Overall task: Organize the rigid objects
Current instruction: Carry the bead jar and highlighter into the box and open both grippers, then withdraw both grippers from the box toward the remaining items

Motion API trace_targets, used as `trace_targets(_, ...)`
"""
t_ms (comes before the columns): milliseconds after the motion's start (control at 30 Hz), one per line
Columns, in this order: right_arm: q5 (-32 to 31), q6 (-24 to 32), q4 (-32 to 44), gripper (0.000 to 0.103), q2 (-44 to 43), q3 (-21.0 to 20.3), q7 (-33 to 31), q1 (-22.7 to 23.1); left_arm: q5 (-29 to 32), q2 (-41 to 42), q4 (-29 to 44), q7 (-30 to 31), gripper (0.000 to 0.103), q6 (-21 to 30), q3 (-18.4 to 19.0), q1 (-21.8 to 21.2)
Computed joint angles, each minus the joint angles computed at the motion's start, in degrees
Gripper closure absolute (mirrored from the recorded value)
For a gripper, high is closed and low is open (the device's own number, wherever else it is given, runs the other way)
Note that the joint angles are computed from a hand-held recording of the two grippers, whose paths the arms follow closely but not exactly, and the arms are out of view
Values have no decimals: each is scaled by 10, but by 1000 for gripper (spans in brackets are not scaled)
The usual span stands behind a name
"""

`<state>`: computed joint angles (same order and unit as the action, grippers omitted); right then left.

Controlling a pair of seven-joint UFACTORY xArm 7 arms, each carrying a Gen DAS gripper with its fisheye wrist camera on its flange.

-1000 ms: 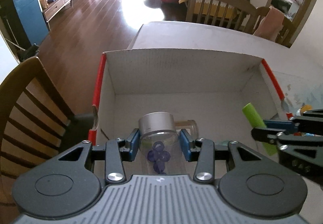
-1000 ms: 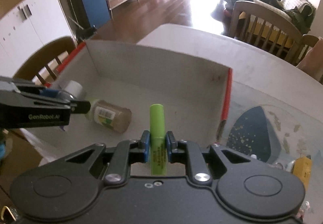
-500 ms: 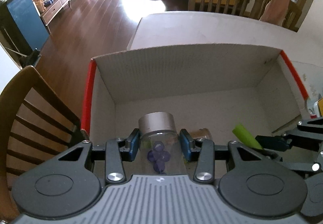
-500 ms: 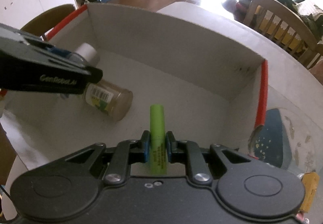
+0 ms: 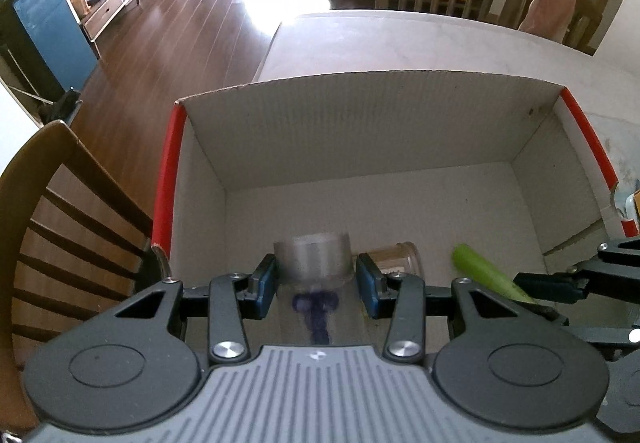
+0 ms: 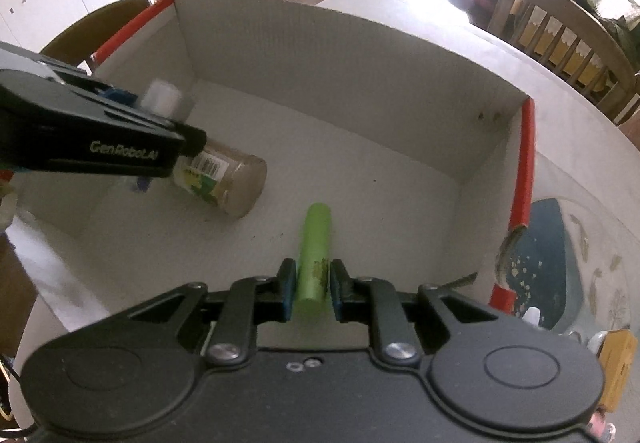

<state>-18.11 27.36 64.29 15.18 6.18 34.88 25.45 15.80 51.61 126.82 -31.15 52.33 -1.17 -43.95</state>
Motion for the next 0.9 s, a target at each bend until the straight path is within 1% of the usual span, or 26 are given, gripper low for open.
trace_targets(100,7,-15,-13,82,-10,1,2,-3,5,-13,-24,-5,60,-13,3,-2)
trace_targets(167,13,-24,-20,81,-17,4,-1,-6,9,-25,-44,-11,56,-23,2,-3)
trace_targets(333,21,-51,-50,80,-45,8,4,-11,20,-62,-103,-31,50,-56,-1,-3)
trace_targets(500,33,-71,-85,79,-87,17,3,-19,36,-108,-172,-57,50,-91,-4,-3)
trace_targets(733,29,-114,-145,70,-155,31,22,-34,70,-169,-254,-98,50,-132,-11,-6)
trace_targets(900,46,-135,-190,66,-209,46,18,-47,90,-207,-298,-127,50,-166,-20,-8)
